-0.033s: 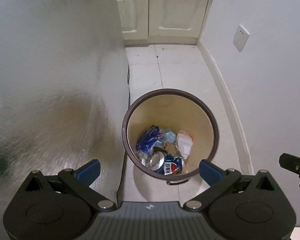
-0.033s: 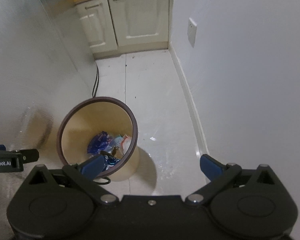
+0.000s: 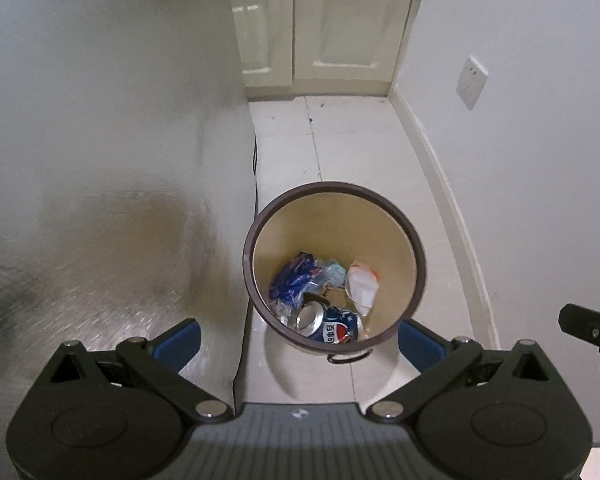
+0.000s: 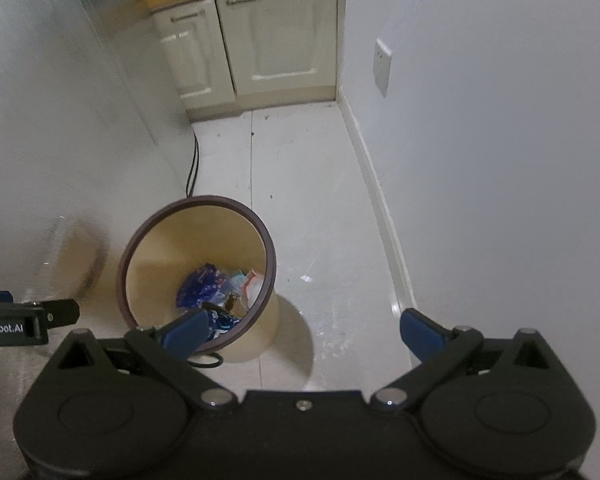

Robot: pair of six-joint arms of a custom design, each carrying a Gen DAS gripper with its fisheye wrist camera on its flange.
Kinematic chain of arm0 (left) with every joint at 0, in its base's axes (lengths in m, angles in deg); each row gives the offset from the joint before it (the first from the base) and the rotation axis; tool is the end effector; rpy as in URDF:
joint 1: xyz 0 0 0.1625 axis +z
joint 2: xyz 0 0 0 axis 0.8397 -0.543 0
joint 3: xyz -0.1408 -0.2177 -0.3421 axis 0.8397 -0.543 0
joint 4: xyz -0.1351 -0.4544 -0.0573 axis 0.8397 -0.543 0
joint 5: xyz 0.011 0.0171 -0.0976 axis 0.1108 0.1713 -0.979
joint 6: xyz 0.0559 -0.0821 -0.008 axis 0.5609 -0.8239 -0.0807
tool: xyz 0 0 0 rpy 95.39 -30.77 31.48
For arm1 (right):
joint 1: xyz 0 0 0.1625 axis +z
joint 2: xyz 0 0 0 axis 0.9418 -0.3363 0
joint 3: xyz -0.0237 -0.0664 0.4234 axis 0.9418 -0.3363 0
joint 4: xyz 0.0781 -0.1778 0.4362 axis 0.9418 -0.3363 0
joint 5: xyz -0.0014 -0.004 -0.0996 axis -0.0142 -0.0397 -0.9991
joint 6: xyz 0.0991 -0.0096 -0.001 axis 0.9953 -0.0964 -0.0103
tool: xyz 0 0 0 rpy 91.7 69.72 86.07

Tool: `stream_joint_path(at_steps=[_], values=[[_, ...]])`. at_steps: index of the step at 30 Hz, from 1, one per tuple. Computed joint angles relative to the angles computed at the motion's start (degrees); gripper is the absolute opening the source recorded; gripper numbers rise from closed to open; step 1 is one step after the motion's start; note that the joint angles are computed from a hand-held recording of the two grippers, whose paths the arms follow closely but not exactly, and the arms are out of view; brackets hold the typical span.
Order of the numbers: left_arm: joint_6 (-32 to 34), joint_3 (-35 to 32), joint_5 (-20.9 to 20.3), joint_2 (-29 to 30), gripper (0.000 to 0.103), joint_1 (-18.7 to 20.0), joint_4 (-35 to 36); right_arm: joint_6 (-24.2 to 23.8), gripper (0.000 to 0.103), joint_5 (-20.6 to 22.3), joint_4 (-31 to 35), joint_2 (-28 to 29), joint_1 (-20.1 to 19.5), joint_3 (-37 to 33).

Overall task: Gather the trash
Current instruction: 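Raise both open tools up away from the wastebasket, then swing both open tools back over the checkered table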

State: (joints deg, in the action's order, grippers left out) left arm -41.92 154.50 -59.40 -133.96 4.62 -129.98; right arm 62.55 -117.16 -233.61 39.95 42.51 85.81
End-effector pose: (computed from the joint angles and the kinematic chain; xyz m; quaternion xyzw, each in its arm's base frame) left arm -0.0859 -0.6110 0.3284 0.0193 0.8897 -0.2456 0.3844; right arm 0.3408 -0.6342 0.0367 0.1602 -0.9093 0.2169 0.3170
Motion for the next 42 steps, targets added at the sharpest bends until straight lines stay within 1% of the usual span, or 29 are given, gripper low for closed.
stream_joint_path(at_steps=[5,10,16,20,27,31,39,42], values=[[-2.5,2.3,1.0,-4.1,0.103,-4.2,2.3,0.9,0.103,-0.9,-2.0,-4.4,2.1,4.1],[-5.1,4.0,3.1,-8.2,0.103,-9.0,4.7,1.1,0.103,-1.4,-3.9,-8.6,4.7,7.6],[-7.0,5.1,5.1,-12.0,0.103,-14.5,6.2,1.1,0.103,-2.4,-6.4,-13.0,7.8,10.3],[-8.7,4.8,7.0,-13.3,0.103,-18.2,7.6,1.0,0.103,-2.9,-8.5,-15.3,10.1,11.0],[-7.3,4.1,11.6,-15.8,0.103,-25.8,6.9,-1.3,0.103,-5.0,-12.8,-18.0,14.0,10.9],[-7.0,3.7,14.6,-17.2,0.103,-29.2,7.4,-3.1,0.103,-5.7,-15.6,-19.0,16.0,10.3],[-10.1,1.5,20.4,-21.1,0.103,-35.3,15.6,-7.0,0.103,-5.4,-20.5,-19.1,20.0,7.9],[-13.8,0.4,23.7,-22.8,0.103,-37.6,21.9,-8.0,0.103,-4.8,-21.9,-18.8,21.5,6.9]])
